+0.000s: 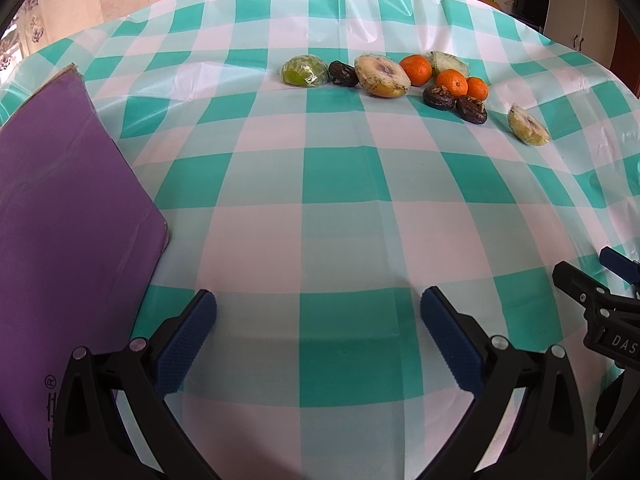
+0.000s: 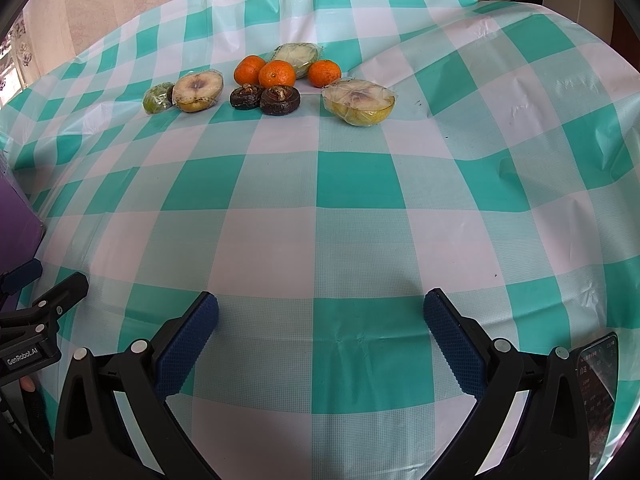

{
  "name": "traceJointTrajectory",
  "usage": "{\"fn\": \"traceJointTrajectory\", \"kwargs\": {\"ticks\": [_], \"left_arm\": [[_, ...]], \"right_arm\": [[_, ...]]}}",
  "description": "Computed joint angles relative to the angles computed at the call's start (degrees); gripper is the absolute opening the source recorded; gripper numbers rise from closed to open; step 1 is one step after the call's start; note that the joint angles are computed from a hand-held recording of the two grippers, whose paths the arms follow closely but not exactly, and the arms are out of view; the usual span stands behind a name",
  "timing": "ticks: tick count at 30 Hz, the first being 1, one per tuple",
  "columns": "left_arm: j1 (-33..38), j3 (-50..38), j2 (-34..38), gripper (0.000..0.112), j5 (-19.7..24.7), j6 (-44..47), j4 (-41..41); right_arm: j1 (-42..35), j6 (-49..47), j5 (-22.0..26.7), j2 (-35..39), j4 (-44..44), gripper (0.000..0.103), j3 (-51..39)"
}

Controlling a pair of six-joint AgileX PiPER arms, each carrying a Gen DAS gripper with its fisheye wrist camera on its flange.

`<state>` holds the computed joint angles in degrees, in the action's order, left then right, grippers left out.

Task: Organize fruits
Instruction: 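Move both tools toward the plastic-wrapped pear halves on the cloth, then close the right gripper on a wrapped pear half while the left gripper grasps another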

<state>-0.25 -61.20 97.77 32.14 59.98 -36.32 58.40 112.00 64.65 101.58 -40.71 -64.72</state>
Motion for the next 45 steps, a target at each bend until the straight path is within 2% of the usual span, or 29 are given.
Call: {"fn": "traceJointTrajectory", "kwargs": {"ticks": [8,13,16,19,28,34,35,39,45], "left_arm": [[-0.2,0.0,-0.1,0.102,0.1,-0.3,0.2],[-0.3,0.2,-0.3,0.102,0.0,-0.5,0.2],[-0.5,0.3,-0.4,0.102,-0.1,-0.6,0.3],[-0.6,0.2,-0.4,0.102,-0.1,-1.0,0.5],[-0.5,0.5,-0.5,0.102,-0.1,-0.7,0.4],[-0.8,-1.3,0.2,0.102,1.7,-3.1,2.8],[-1.1,-1.8,0.5,0.102,2.4,-2.8,2.5],[-3.4,-6.0,3.1,0.101,6.6,-2.0,-0.8],[-10.1,-18.5,11.5,0.101,7.7,-13.5,1.7]], "right_arm": [[-0.3,-1.4,-0.5,0.0,0.5,0.099,-0.2],[-6.1,-9.4,-4.9,-0.9,2.3,0.099,-0.1],[-9.7,-10.2,-4.2,-1.1,0.8,0.099,0.4],[-16.3,-14.6,-10.7,-2.3,-0.4,0.098,2.6],[-30.3,-27.6,-19.8,-1.6,-0.6,0.098,1.7],[-32.1,-30.5,-22.7,-1.2,-3.0,0.074,0.9],[-31.7,-30.0,-22.8,-1.3,-3.9,0.066,1.1],[-31.4,-29.5,-23.4,-0.9,-4.7,0.059,0.6],[-31.2,-28.1,-23.6,-1.7,-5.6,0.057,1.8]]}}
